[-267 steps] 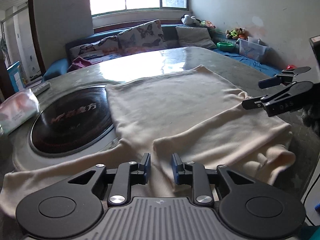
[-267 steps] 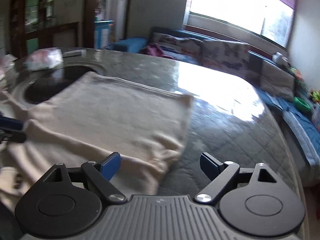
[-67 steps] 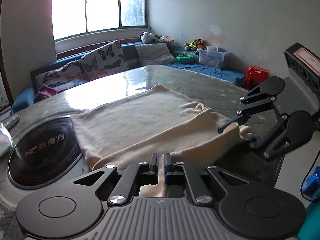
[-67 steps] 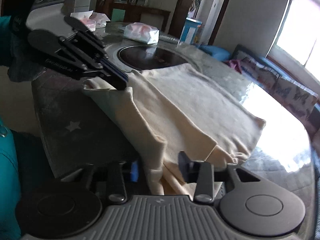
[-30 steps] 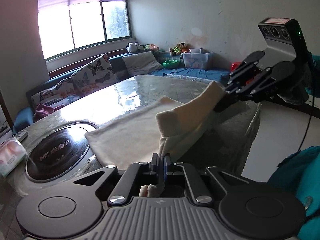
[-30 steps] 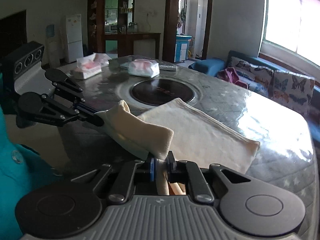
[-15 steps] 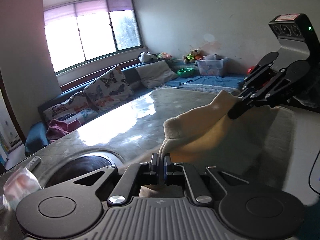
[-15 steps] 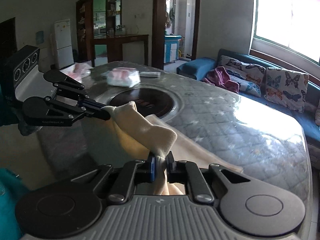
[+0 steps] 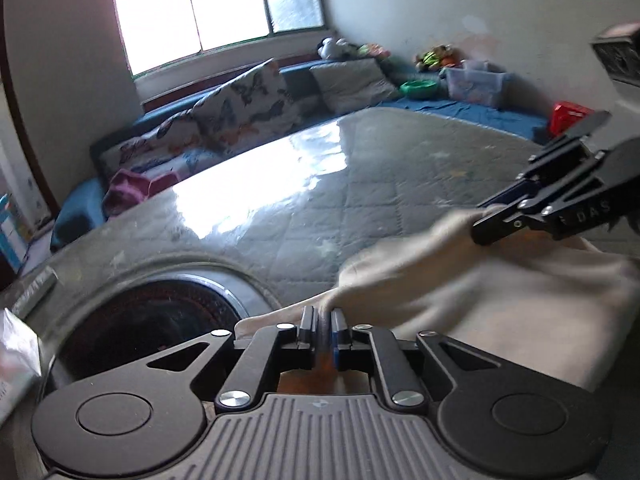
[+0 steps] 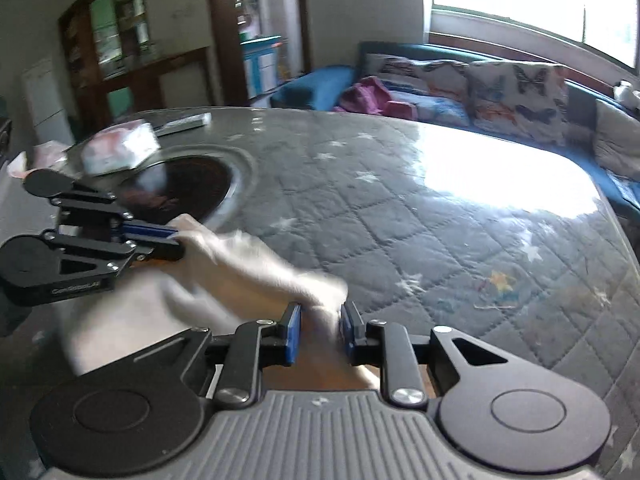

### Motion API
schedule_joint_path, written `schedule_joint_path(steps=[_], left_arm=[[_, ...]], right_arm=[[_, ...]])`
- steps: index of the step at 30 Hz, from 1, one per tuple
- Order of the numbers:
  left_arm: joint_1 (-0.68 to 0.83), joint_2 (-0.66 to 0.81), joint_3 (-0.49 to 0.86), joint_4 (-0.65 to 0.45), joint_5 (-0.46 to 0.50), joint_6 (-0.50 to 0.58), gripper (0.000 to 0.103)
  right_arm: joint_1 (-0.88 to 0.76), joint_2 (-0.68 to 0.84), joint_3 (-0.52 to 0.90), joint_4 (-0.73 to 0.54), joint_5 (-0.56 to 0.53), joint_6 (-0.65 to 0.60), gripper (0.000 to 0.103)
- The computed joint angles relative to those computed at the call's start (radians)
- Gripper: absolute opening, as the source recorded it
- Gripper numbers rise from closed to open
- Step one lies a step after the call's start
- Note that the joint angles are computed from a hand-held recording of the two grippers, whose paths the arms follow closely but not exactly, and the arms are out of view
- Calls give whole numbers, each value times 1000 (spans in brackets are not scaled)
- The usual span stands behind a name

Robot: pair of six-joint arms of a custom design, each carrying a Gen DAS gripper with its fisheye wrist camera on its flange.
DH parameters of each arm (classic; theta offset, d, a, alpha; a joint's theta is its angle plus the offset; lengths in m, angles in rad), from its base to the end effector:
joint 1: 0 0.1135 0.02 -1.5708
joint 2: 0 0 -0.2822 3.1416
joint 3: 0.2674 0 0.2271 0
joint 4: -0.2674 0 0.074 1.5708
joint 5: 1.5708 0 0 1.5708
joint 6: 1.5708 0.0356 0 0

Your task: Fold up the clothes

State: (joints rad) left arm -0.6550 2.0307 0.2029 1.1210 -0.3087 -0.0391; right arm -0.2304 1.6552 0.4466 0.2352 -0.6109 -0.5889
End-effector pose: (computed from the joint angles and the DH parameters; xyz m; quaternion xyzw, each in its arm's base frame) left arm 0.1887 -0.1313 0.0692 0.2107 0.8746 -0.0094 0.4365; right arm 0.2340 -0.0339 0.1258 -0.2496 0.8811 0.1518 0.3719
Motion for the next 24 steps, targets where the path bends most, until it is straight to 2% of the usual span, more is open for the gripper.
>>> schedule_joint_path(steps=[3,6,10,12,16,24], left_arm=[[1,-10,20,-33,-13,-6,15],[-8,-61,40,-102,-28,-22,15],[-38,-150,25,-146,-19,-46,14],[-52,-173,30,-170,14,-53,14],[-82,-165,70,-212,51,-57,13],[-24,-41,195,-251,114,-75,14]], right_arm=[[-18,-6,-33,81,13,83,26],[-37,-61,-83,125,5,104,26],[-42,-158,-101,23,-44,79,26],[-11,-176,-109,2,-35,83,26],[49,-114,-112,76,14,151,26],[122,-11,-140,254,110,234,23]])
